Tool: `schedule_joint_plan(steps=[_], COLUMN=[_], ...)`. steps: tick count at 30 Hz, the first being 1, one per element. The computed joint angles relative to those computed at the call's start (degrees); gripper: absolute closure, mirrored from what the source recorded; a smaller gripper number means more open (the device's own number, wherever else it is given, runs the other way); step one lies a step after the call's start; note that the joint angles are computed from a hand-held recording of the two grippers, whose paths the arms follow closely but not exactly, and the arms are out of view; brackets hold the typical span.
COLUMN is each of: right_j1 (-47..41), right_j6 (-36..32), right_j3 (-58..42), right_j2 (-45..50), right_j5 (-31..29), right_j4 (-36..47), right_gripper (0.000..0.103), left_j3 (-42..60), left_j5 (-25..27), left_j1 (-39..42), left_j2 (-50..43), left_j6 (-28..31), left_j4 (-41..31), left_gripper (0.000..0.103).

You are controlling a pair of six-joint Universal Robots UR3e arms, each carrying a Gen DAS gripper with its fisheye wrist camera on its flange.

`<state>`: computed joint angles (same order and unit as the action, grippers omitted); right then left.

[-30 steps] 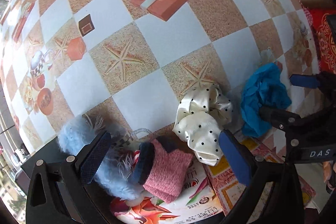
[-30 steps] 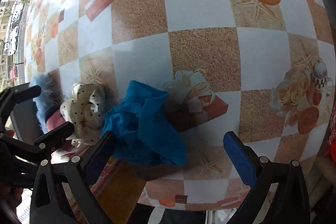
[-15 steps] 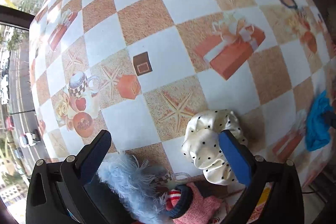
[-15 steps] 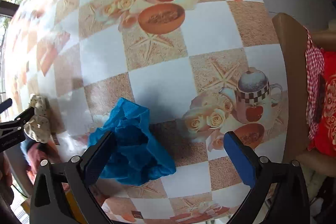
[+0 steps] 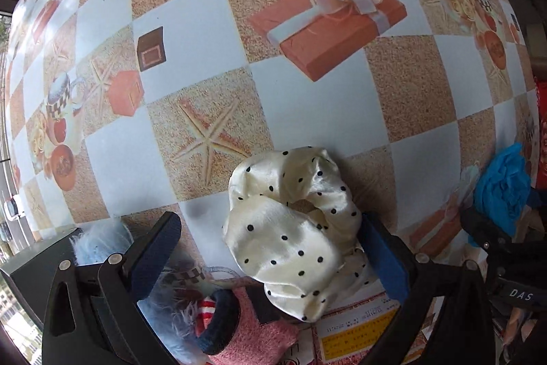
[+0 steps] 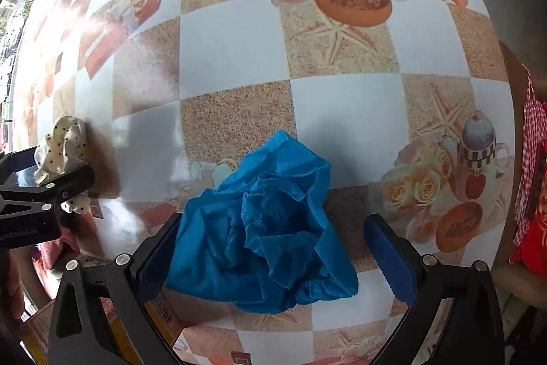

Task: Organize soft objects
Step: 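Grasp white polka-dot scrunchie with left tool while right tool grasps blue cloth, then carry the polka-dot scrunchie and blue cloth in both tools over the white box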

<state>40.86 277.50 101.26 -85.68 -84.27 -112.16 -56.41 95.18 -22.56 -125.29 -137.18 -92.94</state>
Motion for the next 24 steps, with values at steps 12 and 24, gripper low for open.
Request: schedule_joint_plan(steps=[12,24], right_j1=[2.3,1.9], right_j6=[1.5,-7.3], right_j3=[-6.0,-13.2], right_j2=[4.9,7.6], right_j5=[-1.7,-3.5], right_j4=[6.1,9.7], right_gripper=[0.000,0.060], left_j3=[4.7,5.2], left_j5=[-0.7,-4.7], left_j1=[-0.7,0.8], left_j2=[-3.7,-0.5], left_j6=[-2.4,3.8], left_j4=[-3.1,-4.8], left_gripper=[0.000,0.076])
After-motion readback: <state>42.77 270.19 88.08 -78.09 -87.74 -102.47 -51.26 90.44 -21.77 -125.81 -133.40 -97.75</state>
